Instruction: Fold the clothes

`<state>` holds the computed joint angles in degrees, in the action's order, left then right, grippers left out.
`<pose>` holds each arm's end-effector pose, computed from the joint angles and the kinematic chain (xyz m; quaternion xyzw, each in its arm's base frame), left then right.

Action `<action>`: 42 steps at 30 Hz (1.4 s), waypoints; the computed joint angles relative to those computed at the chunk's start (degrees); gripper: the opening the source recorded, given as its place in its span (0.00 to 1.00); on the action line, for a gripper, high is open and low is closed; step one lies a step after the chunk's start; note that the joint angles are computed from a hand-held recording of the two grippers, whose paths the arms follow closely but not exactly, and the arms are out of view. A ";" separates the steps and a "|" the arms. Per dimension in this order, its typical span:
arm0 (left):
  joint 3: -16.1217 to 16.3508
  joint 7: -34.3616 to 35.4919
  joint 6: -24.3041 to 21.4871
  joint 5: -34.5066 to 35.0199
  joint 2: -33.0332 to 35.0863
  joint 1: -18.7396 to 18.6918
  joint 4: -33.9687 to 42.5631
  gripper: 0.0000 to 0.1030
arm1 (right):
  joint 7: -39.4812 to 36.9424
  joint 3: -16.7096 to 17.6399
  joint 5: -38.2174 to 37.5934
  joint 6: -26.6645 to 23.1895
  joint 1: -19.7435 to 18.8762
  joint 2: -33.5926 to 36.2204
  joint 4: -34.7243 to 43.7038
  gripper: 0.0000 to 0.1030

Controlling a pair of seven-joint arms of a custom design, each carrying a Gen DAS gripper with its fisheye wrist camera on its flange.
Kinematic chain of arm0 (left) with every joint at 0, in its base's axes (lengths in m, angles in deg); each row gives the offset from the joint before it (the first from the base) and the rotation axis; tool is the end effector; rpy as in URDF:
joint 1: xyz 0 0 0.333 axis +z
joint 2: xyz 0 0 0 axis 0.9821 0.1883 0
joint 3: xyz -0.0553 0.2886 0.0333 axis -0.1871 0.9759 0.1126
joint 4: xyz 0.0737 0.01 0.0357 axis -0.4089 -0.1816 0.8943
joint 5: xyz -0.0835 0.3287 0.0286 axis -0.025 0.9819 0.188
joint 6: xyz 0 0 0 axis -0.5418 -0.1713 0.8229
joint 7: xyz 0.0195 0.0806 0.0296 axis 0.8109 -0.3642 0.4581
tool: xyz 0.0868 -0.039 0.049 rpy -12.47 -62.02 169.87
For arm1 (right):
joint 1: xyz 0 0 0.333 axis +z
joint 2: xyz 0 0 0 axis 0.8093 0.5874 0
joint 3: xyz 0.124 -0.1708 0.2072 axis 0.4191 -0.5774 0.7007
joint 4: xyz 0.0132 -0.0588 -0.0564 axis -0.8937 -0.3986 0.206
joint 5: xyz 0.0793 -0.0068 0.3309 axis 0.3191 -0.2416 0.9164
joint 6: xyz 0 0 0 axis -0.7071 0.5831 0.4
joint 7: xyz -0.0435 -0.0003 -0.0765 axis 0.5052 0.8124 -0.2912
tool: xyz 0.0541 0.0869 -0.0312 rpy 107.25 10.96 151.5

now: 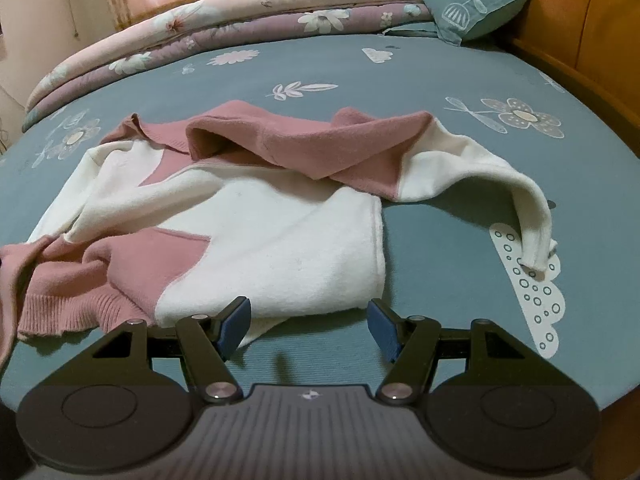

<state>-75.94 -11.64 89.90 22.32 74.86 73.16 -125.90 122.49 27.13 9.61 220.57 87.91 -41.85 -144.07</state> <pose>0.4548 -0.1617 0.4630 -0.6564 0.6876 -0.2450 0.1906 0.3790 0.3869 0.4400 -0.6433 0.6795 -0.2125 0.2816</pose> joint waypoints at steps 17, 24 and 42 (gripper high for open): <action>3.15 -26.35 -13.44 35.59 14.64 1.34 21.37 0.01 | -2.29 0.29 1.81 -2.82 0.39 -0.06 0.45 0.67; 6.92 -28.00 -16.83 34.00 21.17 -1.76 27.79 0.01 | -2.35 0.38 2.53 -4.81 -0.02 -0.76 0.14 0.67; 4.93 -14.94 -1.03 12.39 0.06 -0.36 1.98 0.35 | -1.47 -0.28 1.67 -0.85 -0.03 0.33 0.37 0.67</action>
<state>-71.01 -26.58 88.87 34.71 74.93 72.80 -123.92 121.02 26.85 11.28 219.72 87.87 -41.53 -143.70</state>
